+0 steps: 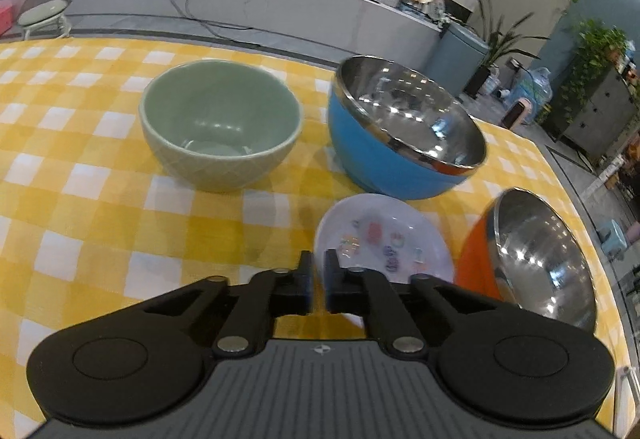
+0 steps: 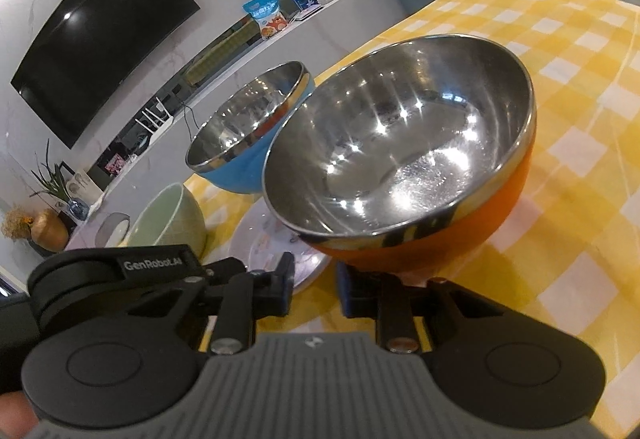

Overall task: Organize plates and bowls
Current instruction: 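Move to the small white sticker plate and close the left gripper on its rim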

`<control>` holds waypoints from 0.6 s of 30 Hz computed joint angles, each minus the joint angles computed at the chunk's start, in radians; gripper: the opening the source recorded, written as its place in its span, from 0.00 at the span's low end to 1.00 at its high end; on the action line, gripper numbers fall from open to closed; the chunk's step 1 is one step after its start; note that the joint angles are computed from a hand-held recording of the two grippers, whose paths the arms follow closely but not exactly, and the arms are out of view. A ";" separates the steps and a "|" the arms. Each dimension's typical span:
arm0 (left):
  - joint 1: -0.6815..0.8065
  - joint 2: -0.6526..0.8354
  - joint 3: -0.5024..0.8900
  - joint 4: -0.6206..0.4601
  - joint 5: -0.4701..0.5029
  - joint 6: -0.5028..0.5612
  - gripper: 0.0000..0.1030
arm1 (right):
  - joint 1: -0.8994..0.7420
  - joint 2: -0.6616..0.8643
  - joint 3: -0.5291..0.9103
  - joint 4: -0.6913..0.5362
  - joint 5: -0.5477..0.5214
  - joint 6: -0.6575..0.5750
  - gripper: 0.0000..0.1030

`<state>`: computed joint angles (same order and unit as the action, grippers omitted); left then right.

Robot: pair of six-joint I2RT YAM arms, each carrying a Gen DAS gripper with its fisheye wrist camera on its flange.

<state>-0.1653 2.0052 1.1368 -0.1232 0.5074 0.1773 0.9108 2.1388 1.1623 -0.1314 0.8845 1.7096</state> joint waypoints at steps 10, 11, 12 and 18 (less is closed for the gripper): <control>0.049 -0.085 -0.025 -0.138 -0.046 0.127 0.01 | 0.004 -0.009 0.020 -0.049 -0.024 0.016 0.14; 0.058 -0.088 -0.021 -0.157 -0.046 0.146 0.01 | 0.006 -0.009 0.024 -0.054 -0.024 0.017 0.14; 0.063 -0.092 -0.020 -0.170 -0.049 0.163 0.01 | 0.007 -0.008 0.025 -0.051 -0.027 0.012 0.14; 0.084 -0.119 -0.038 -0.196 -0.055 0.246 0.02 | 0.011 0.001 0.039 -0.035 -0.043 -0.034 0.14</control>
